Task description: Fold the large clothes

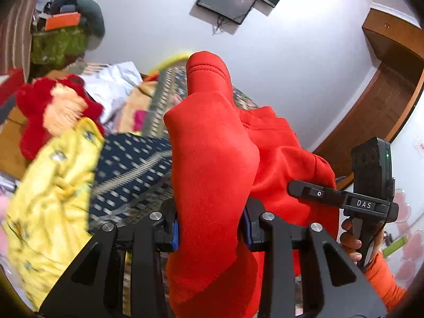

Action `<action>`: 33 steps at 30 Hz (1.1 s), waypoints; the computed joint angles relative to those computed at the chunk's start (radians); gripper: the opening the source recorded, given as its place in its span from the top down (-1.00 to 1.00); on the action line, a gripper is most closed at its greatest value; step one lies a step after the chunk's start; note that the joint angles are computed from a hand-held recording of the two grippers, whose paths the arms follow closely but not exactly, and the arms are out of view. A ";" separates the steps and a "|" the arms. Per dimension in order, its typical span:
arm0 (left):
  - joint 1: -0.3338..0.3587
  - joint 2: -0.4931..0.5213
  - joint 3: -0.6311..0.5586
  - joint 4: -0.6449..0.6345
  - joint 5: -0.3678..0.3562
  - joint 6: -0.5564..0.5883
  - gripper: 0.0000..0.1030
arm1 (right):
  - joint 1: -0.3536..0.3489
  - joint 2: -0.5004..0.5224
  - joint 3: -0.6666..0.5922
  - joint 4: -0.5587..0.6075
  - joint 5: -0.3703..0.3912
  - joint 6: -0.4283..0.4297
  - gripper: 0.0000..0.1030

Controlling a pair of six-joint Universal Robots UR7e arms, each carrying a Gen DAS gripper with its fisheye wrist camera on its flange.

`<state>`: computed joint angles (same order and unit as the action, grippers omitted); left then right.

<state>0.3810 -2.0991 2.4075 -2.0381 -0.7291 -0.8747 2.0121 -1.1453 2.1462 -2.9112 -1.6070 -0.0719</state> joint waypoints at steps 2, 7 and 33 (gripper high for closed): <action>0.051 -0.003 -0.006 -0.028 0.002 0.064 0.33 | -0.001 0.063 -0.027 -0.034 0.012 0.021 0.44; 0.222 0.058 -0.004 -0.226 -0.028 0.252 0.33 | -0.011 0.205 -0.108 -0.094 0.005 0.044 0.44; 0.493 0.017 0.082 -0.259 -0.155 0.278 -0.59 | 0.007 0.426 -0.147 -0.079 -0.425 -0.199 -0.64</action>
<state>0.8742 -2.0822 2.4895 -2.2968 -0.8836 -0.5963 2.0191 -0.7192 1.9996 -2.9905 -2.0317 -0.2708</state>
